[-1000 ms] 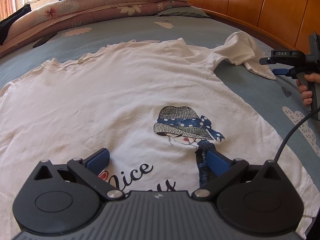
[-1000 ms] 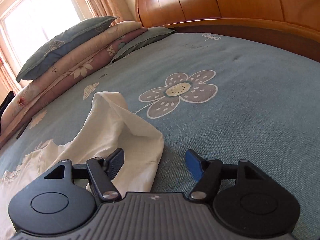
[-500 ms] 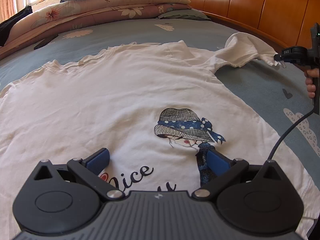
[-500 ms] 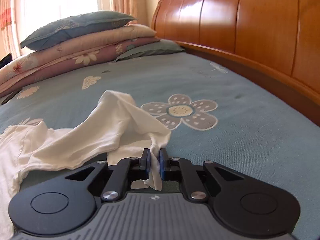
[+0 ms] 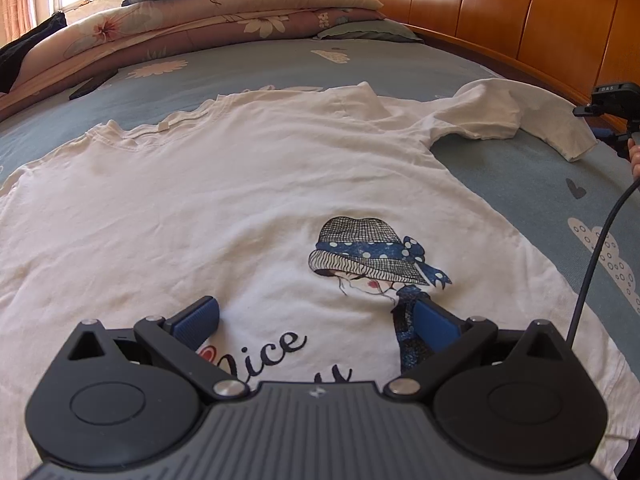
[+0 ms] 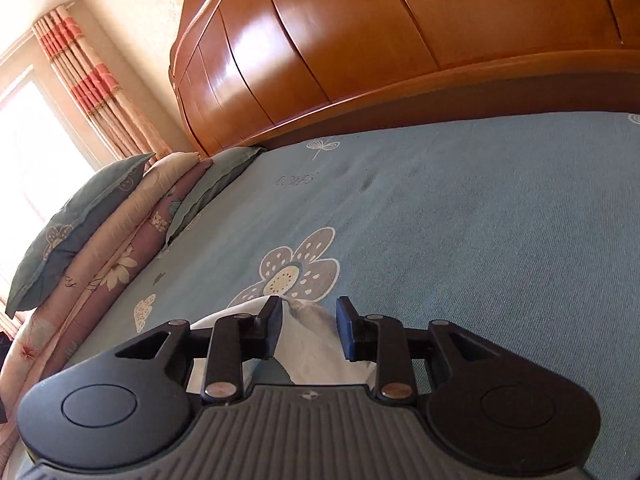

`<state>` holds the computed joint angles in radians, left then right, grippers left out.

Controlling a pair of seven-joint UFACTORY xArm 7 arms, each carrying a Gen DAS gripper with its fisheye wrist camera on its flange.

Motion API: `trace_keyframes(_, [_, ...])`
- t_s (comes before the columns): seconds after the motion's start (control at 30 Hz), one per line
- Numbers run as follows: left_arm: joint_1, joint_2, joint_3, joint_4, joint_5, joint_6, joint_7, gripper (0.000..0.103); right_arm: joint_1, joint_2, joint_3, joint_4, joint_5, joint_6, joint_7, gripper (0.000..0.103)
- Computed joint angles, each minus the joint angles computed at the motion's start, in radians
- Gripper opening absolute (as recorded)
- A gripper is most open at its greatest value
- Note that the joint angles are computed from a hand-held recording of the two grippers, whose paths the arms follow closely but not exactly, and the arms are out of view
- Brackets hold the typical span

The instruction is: Fold clothes

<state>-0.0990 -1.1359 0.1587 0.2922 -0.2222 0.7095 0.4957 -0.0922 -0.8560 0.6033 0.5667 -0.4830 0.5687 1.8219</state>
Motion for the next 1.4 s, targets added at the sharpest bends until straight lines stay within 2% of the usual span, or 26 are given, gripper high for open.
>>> trace_keyframes(0.07, [0.0,0.0,0.001,0.0,-0.001,0.0,0.001,0.103,0.047,0.023,-0.037,0.012,0.029,0.059,-0.059,0.051])
trace_keyframes(0.17, [0.0,-0.001,0.002,-0.001,-0.001,-0.001,0.003,0.103,0.079,0.013,-0.059,-0.003,0.044,0.097,-0.074,0.053])
trace_keyframes(0.3, [0.0,-0.001,0.001,-0.001,-0.002,-0.002,0.004,0.103,0.081,-0.023,-0.054,-0.017,0.06,0.158,-0.025,0.054])
trace_keyframes(0.4, [-0.001,0.001,0.003,0.0,-0.003,-0.002,0.007,0.103,0.101,-0.033,-0.079,-0.033,0.064,0.158,-0.035,0.058])
trace_keyframes(0.57, [-0.001,0.004,0.001,0.002,-0.003,-0.002,0.006,0.103,0.138,-0.011,-0.117,-0.047,0.077,0.137,-0.089,0.058])
trace_keyframes(0.97, [-0.001,0.005,0.004,0.003,-0.006,0.0,0.008,0.103,0.113,-0.127,-0.099,-0.094,0.082,0.056,-0.055,0.058])
trace_keyframes(1.07, [-0.003,0.02,0.011,0.019,-0.005,0.017,0.014,0.103,0.121,-0.132,-0.099,-0.076,0.059,0.05,-0.145,0.059])
trace_keyframes(1.2, [-0.006,0.044,0.028,0.047,-0.016,0.048,0.027,0.103,0.163,-0.04,-0.125,-0.05,0.016,0.025,-0.385,0.061])
trace_keyframes(1.3, [-0.002,0.046,0.029,0.046,-0.027,0.047,0.034,0.102,0.175,0.032,-0.117,-0.027,-0.035,0.053,-0.565,0.061])
trace_keyframes(1.4, [0.003,0.05,0.018,0.046,-0.028,0.044,0.034,0.103,0.176,0.092,-0.116,-0.02,-0.076,0.072,-0.686,0.06])
